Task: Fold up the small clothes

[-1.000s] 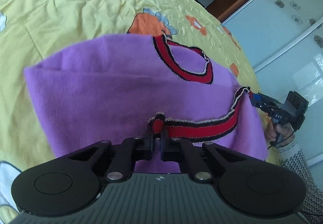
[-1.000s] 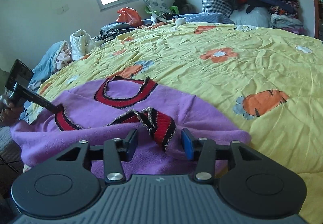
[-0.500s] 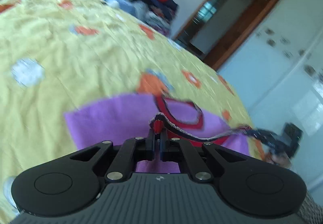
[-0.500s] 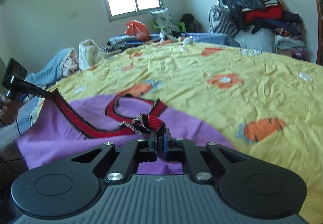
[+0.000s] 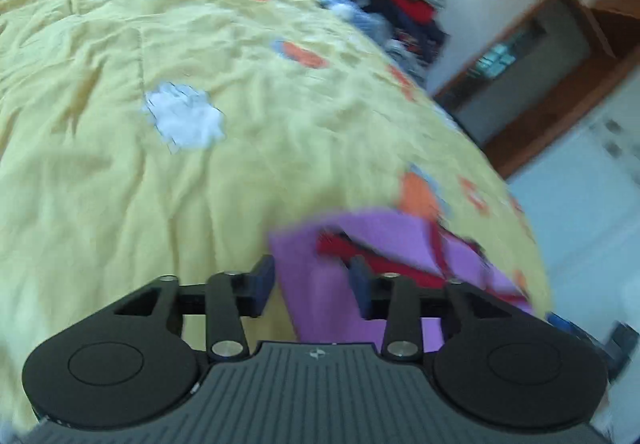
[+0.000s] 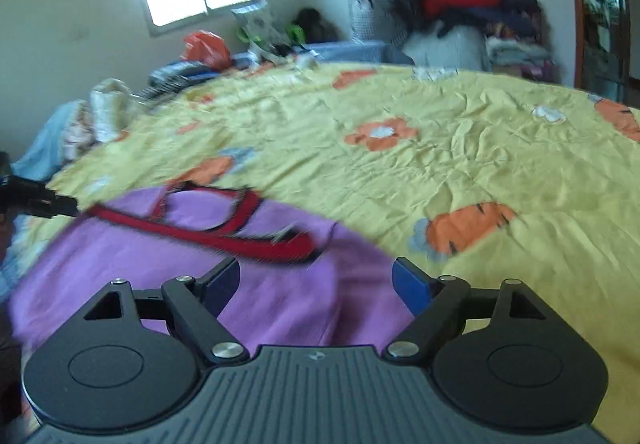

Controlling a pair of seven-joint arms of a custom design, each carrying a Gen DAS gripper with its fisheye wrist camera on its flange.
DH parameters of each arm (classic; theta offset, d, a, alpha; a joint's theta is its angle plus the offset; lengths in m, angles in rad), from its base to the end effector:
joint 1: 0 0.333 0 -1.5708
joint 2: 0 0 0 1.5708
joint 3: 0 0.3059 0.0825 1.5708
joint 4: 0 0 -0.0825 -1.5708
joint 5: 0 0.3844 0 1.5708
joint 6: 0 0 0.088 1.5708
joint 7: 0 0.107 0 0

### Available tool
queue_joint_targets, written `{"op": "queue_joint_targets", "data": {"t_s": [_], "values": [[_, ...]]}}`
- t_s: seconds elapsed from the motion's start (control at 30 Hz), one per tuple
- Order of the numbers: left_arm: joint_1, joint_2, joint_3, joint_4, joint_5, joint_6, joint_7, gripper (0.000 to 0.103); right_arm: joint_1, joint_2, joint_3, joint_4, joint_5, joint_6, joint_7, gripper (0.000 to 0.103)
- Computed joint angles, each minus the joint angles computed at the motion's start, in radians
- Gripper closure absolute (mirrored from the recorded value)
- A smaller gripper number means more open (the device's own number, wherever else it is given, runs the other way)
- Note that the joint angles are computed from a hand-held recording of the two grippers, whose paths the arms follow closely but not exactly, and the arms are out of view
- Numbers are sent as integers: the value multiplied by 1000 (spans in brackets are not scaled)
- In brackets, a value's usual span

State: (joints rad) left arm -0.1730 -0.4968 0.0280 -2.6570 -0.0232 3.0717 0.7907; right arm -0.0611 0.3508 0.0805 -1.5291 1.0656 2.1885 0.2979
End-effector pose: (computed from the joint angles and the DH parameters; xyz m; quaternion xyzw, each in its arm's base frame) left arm 0.4265 -0.0596 0.5000 -0.8065 0.3947 -0.4212 0.1277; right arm 0.6953 0.0373 0.4977 -0.8040 0.3456 -0.0556 0.4807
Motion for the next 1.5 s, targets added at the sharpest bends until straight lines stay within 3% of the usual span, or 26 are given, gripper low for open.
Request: {"op": "queue_joint_targets", "data": {"t_s": [0.07, 0.1, 0.17, 0.27, 0.33, 0.37, 0.43, 0.47, 0.5, 0.53, 0.6, 0.73, 0.83, 1.03, 1.1, 1.13, 1.17, 1.2, 1.23, 1.27, 1.3, 1.37, 1.43, 1.5], "values": [[-86, -97, 33, -57, -16, -53, 48, 51, -35, -93, -13, -127, 46, -31, -52, 28], [-109, -139, 23, -87, -22, -78, 55, 37, -40, -129, -30, -177, 48, -49, -45, 30], [-132, -218, -17, -148, -28, -109, 47, 25, -44, -194, -63, -270, 51, -80, -45, 31], [-173, -286, -56, -213, -39, -135, 15, 17, -37, -250, -104, -358, 57, -126, -49, 33], [-190, -275, -65, -243, -46, -96, -9, 11, -22, -261, -116, -389, 50, -125, -54, 34], [-185, -257, -75, -252, -49, -63, -33, 14, -17, -258, -120, -391, 43, -149, -49, 53], [-208, -217, -61, -268, -57, 23, -69, 41, 0, -274, -118, -420, 43, -144, -59, 89], [-248, -194, -18, -262, -58, 41, -62, 82, 14, -302, -115, -454, 34, -103, -83, 92], [-264, -179, 1, -248, -55, 20, -62, 97, 27, -316, -114, -467, 28, -73, -96, 94], [-291, -162, 40, -242, -52, 29, -39, 96, 32, -322, -120, -467, 38, -76, -102, 95], [-322, -181, 87, -254, -50, 43, -8, 98, 28, -334, -138, -461, 85, -114, -115, 96], [-262, -307, 43, -272, -20, -47, 18, 98, 23, -357, -163, -424, 78, -170, -137, 97], [-239, -377, 26, -286, -14, -118, 38, 98, 28, -356, -163, -415, 17, -151, -139, 97], [-223, -406, -6, -325, -49, -274, 35, 103, 21, -321, -166, -431, -87, -118, -63, 96], [-180, -432, -40, -301, -33, -333, 35, 103, 28, -354, -157, -451, -70, -31, -71, 74], [-152, -443, -66, -281, -15, -330, 30, 103, 39, -375, -149, -465, -48, 32, -110, 46], [-113, -435, -106, -242, 10, -338, 12, 93, 50, -380, -145, -462, -21, 55, -150, 29], [-73, -405, -147, -186, 49, -350, 3, 62, 63, -374, -141, -444, 7, 59, -175, 29], [-41, -356, -185, -130, 88, -334, -6, 43, 79, -362, -130, -424, 17, 82, -172, 31], [-12, -296, -217, -80, 116, -288, -30, 8, 101, -346, -112, -405, 7, 125, -163, 31], [10, -224, -242, -30, 137, -236, -58, 3, 126, -324, -92, -385, 5, 180, -173, 31], [43, -55, -280, 93, 193, -182, -79, 9, 177, -248, -54, -319, -28, 299, -127, 30], [168, 93, -394, 230, 315, -217, -186, 10, 205, -138, -30, -202, -109, 288, 16, 31], [253, 216, -459, 323, 436, -228, -306, 10, 210, -51, 2, -112, -116, 281, 57, 31]]}}
